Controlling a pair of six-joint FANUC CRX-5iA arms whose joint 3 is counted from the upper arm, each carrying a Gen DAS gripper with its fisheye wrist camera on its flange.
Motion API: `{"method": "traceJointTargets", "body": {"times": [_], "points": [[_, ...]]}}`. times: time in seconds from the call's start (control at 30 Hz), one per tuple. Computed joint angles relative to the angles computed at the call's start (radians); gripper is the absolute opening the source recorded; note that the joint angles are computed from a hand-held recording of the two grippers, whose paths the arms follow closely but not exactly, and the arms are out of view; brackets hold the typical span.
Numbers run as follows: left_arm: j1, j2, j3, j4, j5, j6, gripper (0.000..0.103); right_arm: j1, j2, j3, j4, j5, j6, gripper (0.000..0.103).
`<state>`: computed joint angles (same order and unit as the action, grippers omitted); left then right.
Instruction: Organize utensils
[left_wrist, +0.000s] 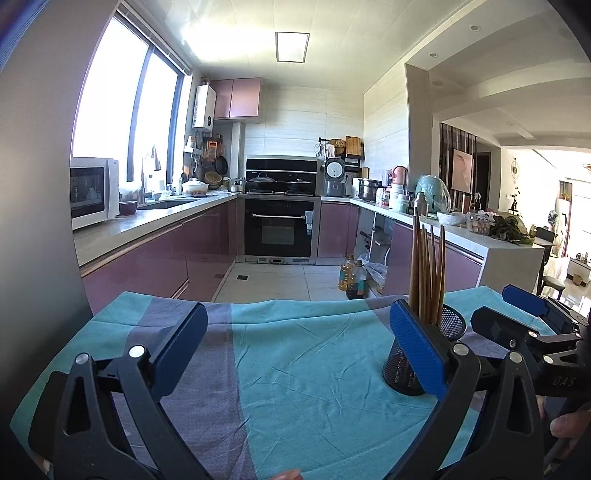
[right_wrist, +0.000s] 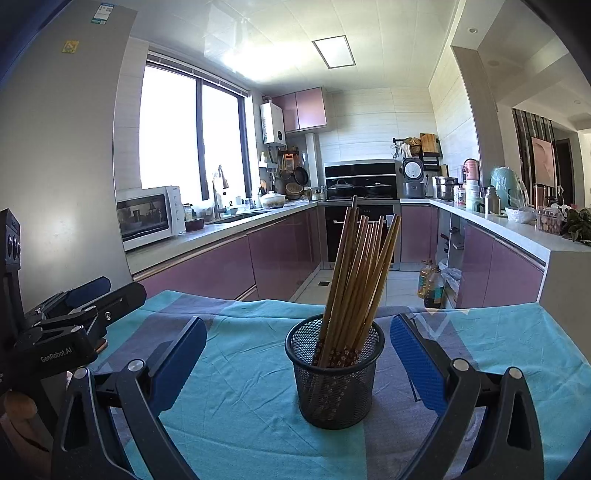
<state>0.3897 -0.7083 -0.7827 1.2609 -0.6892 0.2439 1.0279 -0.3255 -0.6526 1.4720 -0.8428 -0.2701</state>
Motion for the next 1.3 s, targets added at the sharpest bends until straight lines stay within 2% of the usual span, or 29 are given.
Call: {"method": "traceJointTargets", "body": {"times": [0.77,1.3], "points": [[-0.030,-0.027,-0.037,0.035,0.066,-0.030,0.097,0.004,0.012,0.004,0.032,-0.014,-0.019,0.096],[-0.075,-0.042,-0.067,0.055,0.151,-0.037,0.097,-0.003,0.022,-0.002,0.069,-0.031,-0.059,0.096]]}}
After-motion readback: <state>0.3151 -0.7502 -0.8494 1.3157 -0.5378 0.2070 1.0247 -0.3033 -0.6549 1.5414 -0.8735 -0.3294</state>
